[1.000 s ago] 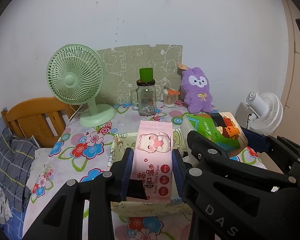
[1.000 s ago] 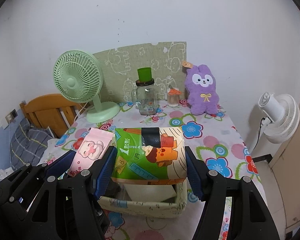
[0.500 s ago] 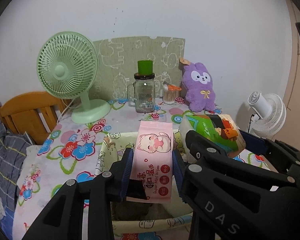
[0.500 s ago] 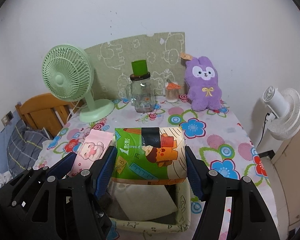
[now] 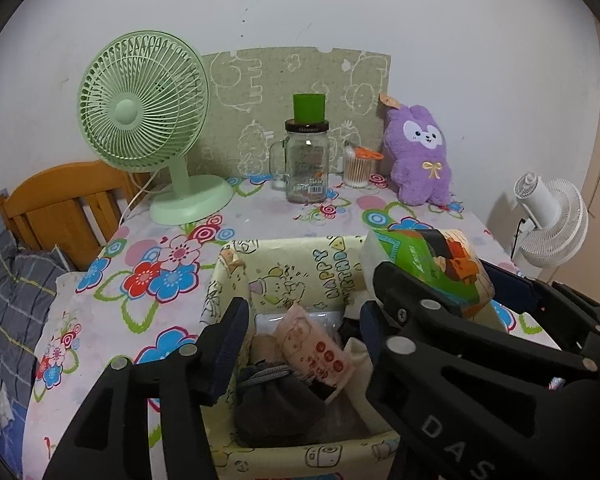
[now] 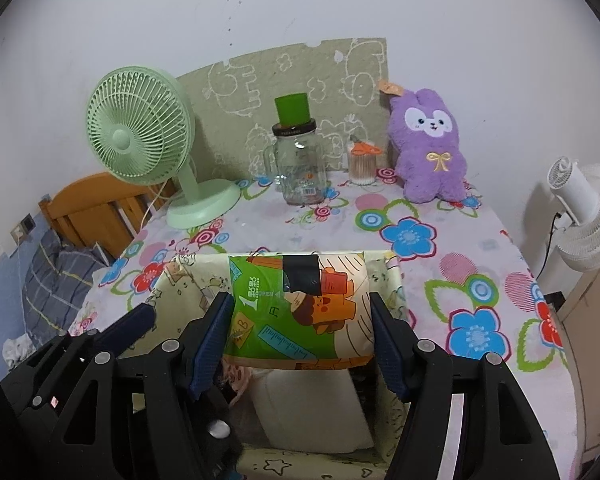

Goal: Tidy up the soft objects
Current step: 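Lower both packs into the box and open both tools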

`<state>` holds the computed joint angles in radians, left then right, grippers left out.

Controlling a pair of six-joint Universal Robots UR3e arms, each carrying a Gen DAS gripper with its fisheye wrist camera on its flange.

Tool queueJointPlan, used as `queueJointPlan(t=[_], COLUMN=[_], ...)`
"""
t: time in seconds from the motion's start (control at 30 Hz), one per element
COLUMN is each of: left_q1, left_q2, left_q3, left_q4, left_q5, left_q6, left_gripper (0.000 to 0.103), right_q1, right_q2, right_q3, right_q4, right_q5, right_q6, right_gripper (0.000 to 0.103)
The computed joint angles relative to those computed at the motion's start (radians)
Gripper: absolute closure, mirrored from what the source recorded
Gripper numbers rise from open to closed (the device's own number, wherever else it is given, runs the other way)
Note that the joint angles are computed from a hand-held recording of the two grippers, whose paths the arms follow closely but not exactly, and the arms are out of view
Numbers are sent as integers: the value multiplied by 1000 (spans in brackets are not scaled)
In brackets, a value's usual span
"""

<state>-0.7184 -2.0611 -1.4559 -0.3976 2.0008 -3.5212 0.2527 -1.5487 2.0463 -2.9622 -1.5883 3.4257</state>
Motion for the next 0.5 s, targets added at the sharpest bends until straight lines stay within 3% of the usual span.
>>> queueJointPlan(t=[0.2, 0.5], left_q1=[-10, 19], left_q2=[12, 39], left_q3=[-7, -47], left_q4=[-47, -40], left_q5=[49, 7], left_q6=[1, -1], left_gripper=[36, 30], right_q1=[27, 64], right_q2=[48, 90], right_q3=[-31, -82], right_q4=[-6, 11], right_q5=[-10, -43], right_q6=[-13, -36], right_gripper=[34, 29])
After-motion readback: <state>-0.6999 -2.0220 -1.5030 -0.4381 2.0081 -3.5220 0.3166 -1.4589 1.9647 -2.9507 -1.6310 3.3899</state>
